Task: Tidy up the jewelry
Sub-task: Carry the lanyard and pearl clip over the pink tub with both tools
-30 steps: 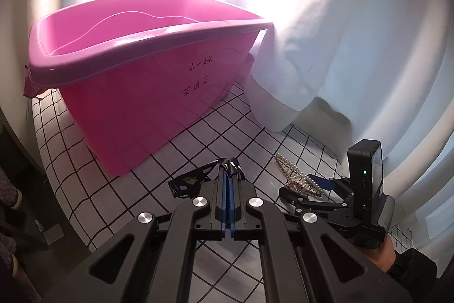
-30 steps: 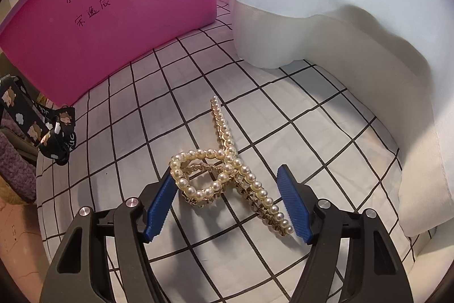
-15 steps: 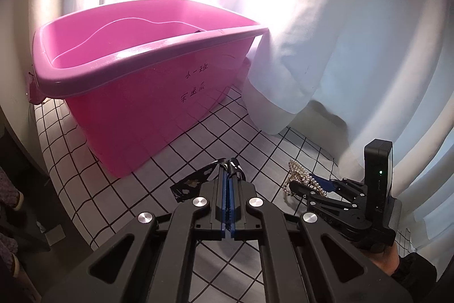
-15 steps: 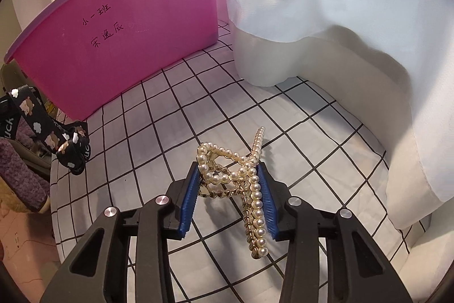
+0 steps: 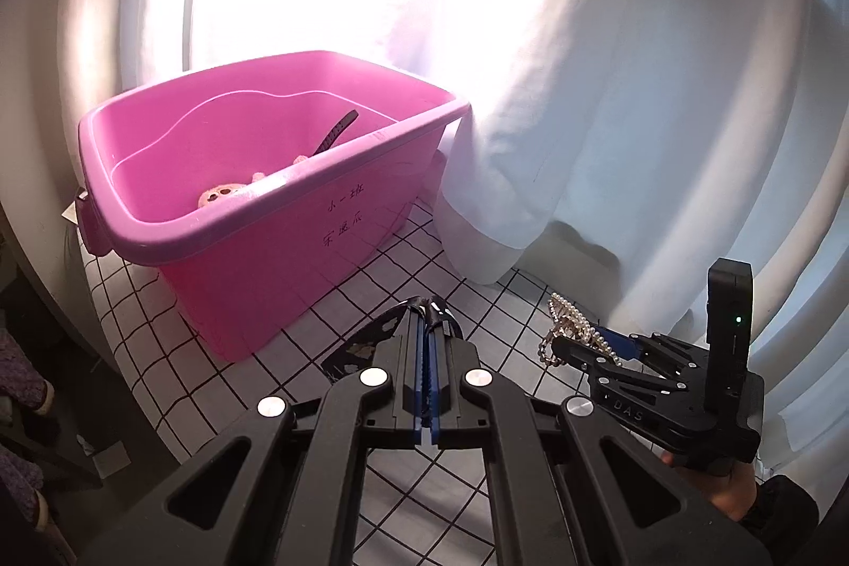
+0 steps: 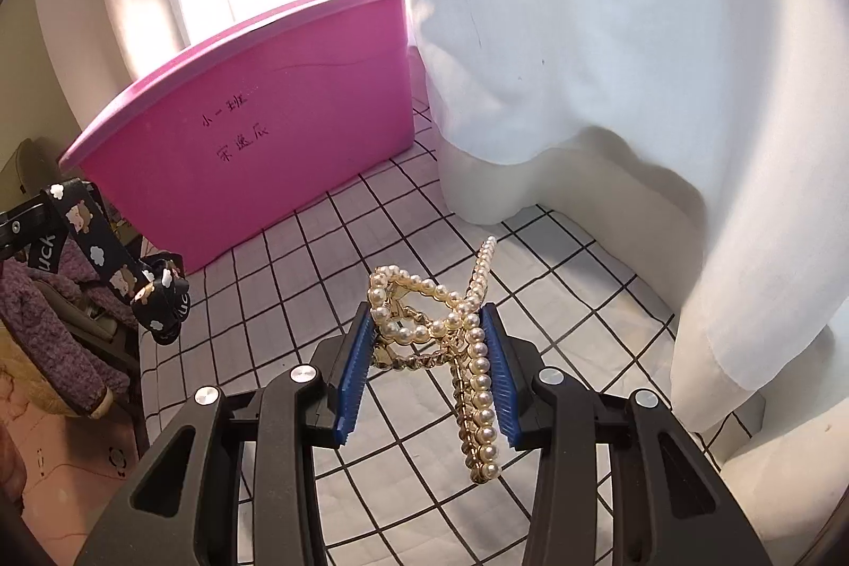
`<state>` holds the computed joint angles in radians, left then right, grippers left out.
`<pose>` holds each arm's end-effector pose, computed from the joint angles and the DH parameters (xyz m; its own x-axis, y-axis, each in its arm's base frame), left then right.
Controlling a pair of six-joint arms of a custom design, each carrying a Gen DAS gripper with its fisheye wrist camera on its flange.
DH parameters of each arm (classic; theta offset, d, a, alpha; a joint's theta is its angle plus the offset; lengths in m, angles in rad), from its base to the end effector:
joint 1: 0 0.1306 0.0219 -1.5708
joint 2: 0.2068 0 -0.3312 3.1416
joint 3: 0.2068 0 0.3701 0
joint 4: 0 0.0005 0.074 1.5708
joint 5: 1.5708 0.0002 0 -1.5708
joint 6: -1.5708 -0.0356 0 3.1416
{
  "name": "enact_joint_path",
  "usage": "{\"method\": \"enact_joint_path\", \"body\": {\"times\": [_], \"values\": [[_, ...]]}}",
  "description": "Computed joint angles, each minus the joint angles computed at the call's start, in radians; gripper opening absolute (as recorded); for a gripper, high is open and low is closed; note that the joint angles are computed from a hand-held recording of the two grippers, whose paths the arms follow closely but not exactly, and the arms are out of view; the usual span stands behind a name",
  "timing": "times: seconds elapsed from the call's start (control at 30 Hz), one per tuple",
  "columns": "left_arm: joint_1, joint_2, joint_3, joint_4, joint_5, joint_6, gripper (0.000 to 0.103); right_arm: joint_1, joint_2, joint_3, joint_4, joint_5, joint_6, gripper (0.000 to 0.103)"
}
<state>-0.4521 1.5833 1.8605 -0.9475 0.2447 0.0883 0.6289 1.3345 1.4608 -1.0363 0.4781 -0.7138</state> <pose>0.4771 -0.2419 0.4876 -0.6091 0.2007 -0.7673 0.5430 0.8106 -0.2190 0.3689 0.2475 0.4248 -0.6750 0.2278 -0.7017 0.1958 0.9723 0.1272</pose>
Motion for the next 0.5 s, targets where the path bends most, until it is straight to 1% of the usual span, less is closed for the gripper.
{"method": "enact_joint_path", "body": {"times": [0.13, 0.23, 0.37, 0.5], "values": [[0.002, -0.017, 0.041, -0.010, -0.016, -0.008, 0.002, 0.017, 0.000, 0.058, 0.014, 0.004, 0.034, 0.039], [0.008, -0.012, 0.104, -0.036, -0.026, -0.015, 0.002, 0.029, 0.015, 0.122, 0.021, 0.006, 0.072, 0.039], [0.024, 0.020, 0.219, -0.073, -0.030, -0.035, 0.002, 0.029, 0.048, 0.222, 0.033, -0.005, 0.117, 0.039], [0.051, 0.100, 0.392, -0.140, -0.007, -0.058, 0.002, 0.018, 0.118, 0.361, 0.018, -0.011, 0.150, 0.039]]}}
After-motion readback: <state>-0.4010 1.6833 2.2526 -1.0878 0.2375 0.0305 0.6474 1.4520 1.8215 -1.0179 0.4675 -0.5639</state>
